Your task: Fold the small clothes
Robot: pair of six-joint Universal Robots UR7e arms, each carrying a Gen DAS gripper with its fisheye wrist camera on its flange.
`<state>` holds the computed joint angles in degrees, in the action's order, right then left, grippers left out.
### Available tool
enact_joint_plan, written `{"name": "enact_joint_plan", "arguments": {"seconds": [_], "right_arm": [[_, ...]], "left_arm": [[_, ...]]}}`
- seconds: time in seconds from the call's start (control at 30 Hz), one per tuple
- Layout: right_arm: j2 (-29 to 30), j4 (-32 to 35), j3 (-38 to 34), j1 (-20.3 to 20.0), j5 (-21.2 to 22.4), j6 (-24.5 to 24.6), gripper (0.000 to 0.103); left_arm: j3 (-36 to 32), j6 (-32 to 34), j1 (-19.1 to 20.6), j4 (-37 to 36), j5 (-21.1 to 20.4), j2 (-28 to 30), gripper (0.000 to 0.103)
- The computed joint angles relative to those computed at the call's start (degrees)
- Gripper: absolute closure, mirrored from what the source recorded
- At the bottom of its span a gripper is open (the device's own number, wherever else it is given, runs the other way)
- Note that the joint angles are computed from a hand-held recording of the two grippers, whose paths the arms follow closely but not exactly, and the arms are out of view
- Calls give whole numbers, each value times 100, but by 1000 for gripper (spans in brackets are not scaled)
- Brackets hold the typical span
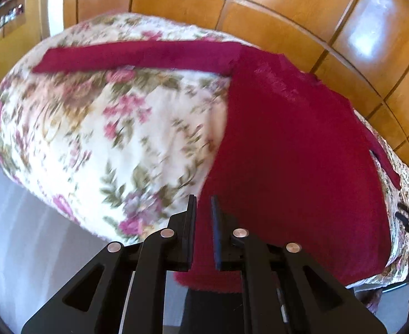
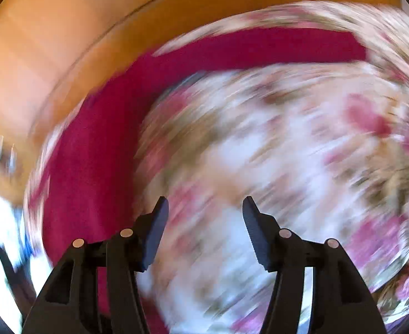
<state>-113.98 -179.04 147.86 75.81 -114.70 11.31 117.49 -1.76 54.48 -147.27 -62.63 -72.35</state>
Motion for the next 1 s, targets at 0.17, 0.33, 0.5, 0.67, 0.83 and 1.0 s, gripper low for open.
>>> {"name": "enact_joint_plan", "arguments": {"seconds": [0.17, 0.33, 0.5, 0.67, 0.83, 1.0], "right_arm": [[-409, -272, -380, -1776, 910, 537, 52], [128, -563, -985, -2208, 857, 876, 58], [791, -403, -1763, -2134, 209, 886, 88], [835, -701, -1925, -1626, -141, 189, 97], [1173, -1003, -2277, -369, -114, -601, 97], [2290, -987, -3053, 848, 150, -1138, 97]], "left_arm": [[40, 210, -259, -586, -31, 232, 38], [-61, 263, -407, -673, -163, 538, 38], [-144, 273, -500, -611, -218, 854, 38], [-276, 315, -501, -605, -322, 1063, 38], [-501, 327, -385, -595, -693, 1246, 38], [-672, 305, -343, -724, -943, 1361, 38]]}}
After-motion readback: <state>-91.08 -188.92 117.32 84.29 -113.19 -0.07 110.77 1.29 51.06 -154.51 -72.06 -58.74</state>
